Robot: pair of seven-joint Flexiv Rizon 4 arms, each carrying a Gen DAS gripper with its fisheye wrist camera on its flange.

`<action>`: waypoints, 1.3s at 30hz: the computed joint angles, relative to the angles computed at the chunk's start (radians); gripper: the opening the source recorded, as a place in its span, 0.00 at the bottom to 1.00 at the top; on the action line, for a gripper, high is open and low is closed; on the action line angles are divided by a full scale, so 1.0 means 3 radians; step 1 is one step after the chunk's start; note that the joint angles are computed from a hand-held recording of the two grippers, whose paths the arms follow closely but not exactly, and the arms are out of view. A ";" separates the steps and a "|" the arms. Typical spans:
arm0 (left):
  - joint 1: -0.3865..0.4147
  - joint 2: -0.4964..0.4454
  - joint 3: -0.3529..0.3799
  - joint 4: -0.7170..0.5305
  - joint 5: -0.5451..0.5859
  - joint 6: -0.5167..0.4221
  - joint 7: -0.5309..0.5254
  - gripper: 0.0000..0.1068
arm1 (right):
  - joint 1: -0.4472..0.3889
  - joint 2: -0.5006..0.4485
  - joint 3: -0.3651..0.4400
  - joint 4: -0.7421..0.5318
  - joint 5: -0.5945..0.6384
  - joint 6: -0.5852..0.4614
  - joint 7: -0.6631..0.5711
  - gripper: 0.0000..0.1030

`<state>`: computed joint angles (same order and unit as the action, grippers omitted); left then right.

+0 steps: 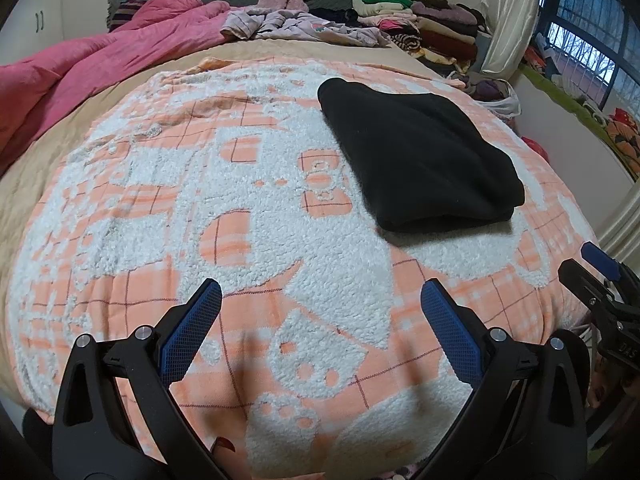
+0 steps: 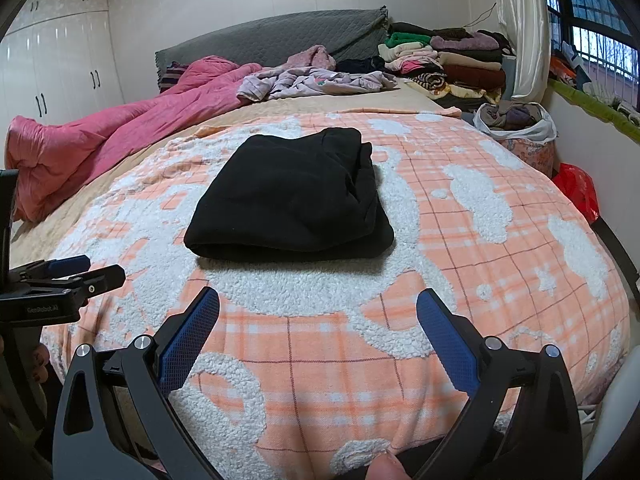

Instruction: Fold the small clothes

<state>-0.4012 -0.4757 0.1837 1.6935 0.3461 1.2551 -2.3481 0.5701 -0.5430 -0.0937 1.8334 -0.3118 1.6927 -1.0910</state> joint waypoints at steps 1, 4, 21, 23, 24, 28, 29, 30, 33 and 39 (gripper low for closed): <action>0.0003 0.0001 -0.0003 0.0002 -0.0002 -0.0005 0.0005 0.87 | 0.0015 0.0001 -0.0018 0.0004 0.0002 0.0003 0.0003 0.96; -0.0001 0.0002 -0.0002 -0.0004 0.0005 -0.0016 -0.0004 0.87 | -0.0002 0.0001 0.0003 -0.0001 0.0003 -0.0002 -0.0004 0.96; 0.0006 0.0013 -0.0007 -0.0016 0.0049 -0.0092 -0.0035 0.87 | -0.0004 0.0009 0.0008 0.0004 0.0010 0.0001 -0.0010 0.96; 0.0009 0.0021 -0.0009 -0.0011 0.0061 -0.0088 -0.0034 0.87 | -0.0012 0.0009 0.0019 0.0002 0.0009 -0.0002 -0.0012 0.96; 0.0005 0.0021 -0.0009 -0.0022 0.0066 -0.0100 -0.0036 0.87 | -0.0012 0.0012 0.0020 0.0000 0.0008 -0.0008 -0.0012 0.96; 0.0018 0.0035 -0.0021 -0.0015 0.0084 -0.0102 -0.0018 0.87 | 0.0001 0.0017 -0.0006 0.0004 0.0009 -0.0012 0.0000 0.96; 0.0012 0.0043 -0.0013 -0.0012 0.0102 -0.0103 -0.0019 0.87 | 0.0014 0.0025 -0.0031 0.0014 0.0014 -0.0017 0.0012 0.96; 0.0009 0.0050 -0.0009 -0.0012 0.0117 -0.0116 -0.0012 0.87 | 0.0045 0.0030 -0.0079 0.0027 0.0020 -0.0012 0.0033 0.96; 0.0060 0.0086 -0.0045 0.0044 0.0100 -0.0100 0.0037 0.87 | 0.0167 0.0057 -0.0289 0.0098 0.0085 0.0026 0.0142 0.96; 0.0129 0.0189 0.0062 0.0208 0.0155 -0.0091 -0.0134 0.87 | 0.0856 0.0098 -0.1373 0.0449 0.0363 0.0101 0.0500 0.95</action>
